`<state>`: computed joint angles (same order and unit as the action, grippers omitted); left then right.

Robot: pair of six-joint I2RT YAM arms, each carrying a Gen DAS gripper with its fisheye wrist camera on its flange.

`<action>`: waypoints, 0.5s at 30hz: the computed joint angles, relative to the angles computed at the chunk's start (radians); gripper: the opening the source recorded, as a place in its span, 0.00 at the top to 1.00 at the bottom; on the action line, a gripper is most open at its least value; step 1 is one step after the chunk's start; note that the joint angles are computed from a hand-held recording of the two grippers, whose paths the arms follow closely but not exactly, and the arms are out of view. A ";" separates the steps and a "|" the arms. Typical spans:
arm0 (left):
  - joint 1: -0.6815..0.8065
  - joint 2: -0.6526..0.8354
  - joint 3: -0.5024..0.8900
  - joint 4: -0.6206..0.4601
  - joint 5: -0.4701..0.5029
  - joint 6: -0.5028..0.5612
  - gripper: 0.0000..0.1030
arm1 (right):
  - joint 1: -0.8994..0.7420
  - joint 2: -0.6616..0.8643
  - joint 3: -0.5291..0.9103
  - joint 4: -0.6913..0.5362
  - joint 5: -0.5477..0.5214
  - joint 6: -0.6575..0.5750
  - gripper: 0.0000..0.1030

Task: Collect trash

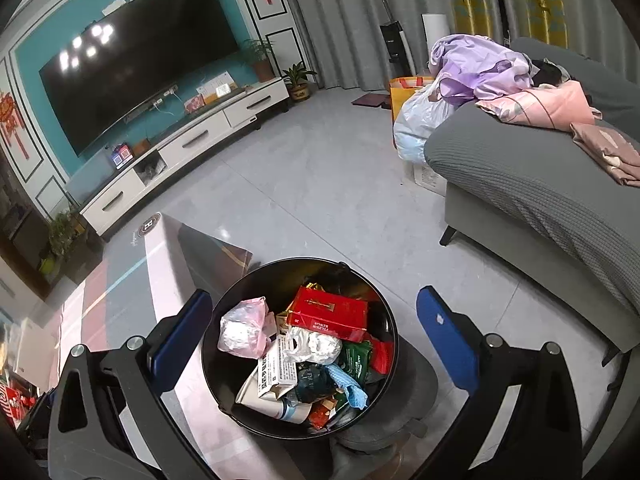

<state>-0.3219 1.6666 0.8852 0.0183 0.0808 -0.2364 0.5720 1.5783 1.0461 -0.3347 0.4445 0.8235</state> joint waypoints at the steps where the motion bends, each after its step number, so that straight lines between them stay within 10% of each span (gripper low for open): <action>1: 0.001 -0.002 -0.002 0.003 -0.006 0.001 0.03 | 0.000 0.001 0.001 0.000 0.000 0.001 0.03; 15: 0.001 -0.020 -0.017 0.013 -0.021 0.002 0.03 | 0.006 0.007 0.004 -0.019 0.018 0.009 0.03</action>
<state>-0.3204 1.6466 0.8678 0.0313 0.0597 -0.2348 0.5776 1.5850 1.0504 -0.3535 0.4627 0.8323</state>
